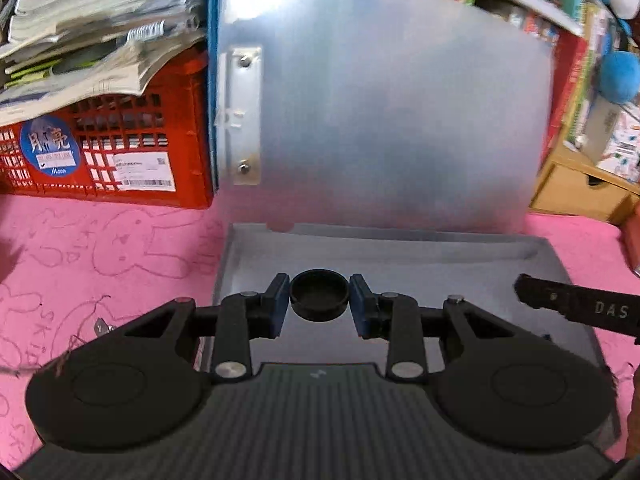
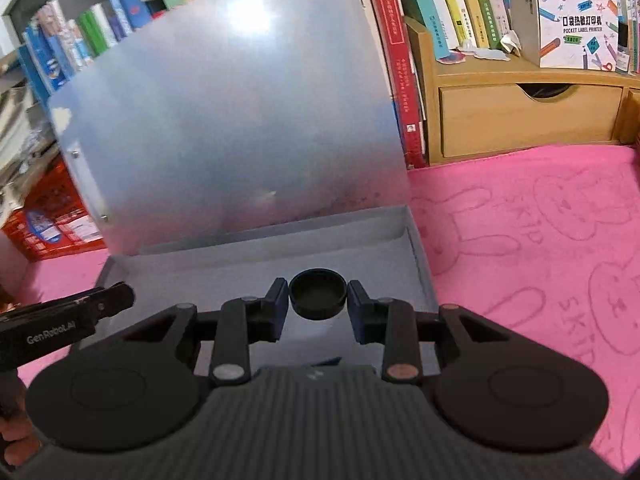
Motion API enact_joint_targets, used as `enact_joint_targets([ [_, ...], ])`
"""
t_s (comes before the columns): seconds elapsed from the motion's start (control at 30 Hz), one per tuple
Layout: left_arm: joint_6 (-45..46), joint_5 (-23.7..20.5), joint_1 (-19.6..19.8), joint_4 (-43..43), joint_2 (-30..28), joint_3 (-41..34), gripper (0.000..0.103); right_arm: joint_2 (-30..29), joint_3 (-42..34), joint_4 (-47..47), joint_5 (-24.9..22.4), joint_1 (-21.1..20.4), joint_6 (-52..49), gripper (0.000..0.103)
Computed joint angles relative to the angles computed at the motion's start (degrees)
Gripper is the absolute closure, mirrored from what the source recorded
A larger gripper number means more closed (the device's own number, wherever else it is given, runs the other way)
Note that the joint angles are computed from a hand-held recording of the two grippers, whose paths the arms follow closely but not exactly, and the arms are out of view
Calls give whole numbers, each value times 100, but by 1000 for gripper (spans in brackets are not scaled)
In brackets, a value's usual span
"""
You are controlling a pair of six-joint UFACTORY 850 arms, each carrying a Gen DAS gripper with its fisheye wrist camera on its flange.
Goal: Organize objects
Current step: 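Lower the black lid into the box corner and open the left tool, then withdraw both tools from the box back over the remaining toys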
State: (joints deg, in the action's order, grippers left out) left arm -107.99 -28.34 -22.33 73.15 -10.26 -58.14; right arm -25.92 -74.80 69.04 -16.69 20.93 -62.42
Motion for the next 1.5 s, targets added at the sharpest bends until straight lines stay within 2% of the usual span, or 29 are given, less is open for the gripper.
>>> enact_joint_targets([
  [0.2,135,121,126,-43,-196,-104,65,-237,-203,-511,103,9,390,67],
  [0.5,211,71,183,-132,-366,-199,65,-356,-345,-1293,321,54,1185,67],
  [0.6,357,26,183,-273,-432,-234,65,-348,-326,-1248,380,71,1085,61],
  [0.63,276,23,174,-192,-425,-211,65,-340,-317,-1233,394,71,1085,48],
  [0.67,135,108,193,-36,-398,-166,63,-319,-295,-1192,405,67,1082,45],
  [0.73,-49,386,263,172,-342,-93,51,-263,-238,-820,360,41,736,36],
  [0.8,-145,296,235,283,-303,-78,33,-165,-144,-540,430,35,436,35],
  [0.9,-326,-12,139,561,-205,-29,25,47,55,18,467,-4,-121,30],
  [1.2,-714,-271,-210,942,516,415,14,1139,1016,2148,69,-207,-2454,16],
  [1.4,-547,-975,-1007,642,1149,671,12,2016,1853,3175,-218,-257,-3709,14],
  [1.5,-642,-1259,-1435,610,1470,908,12,2400,2233,3179,-455,-341,-3787,13],
])
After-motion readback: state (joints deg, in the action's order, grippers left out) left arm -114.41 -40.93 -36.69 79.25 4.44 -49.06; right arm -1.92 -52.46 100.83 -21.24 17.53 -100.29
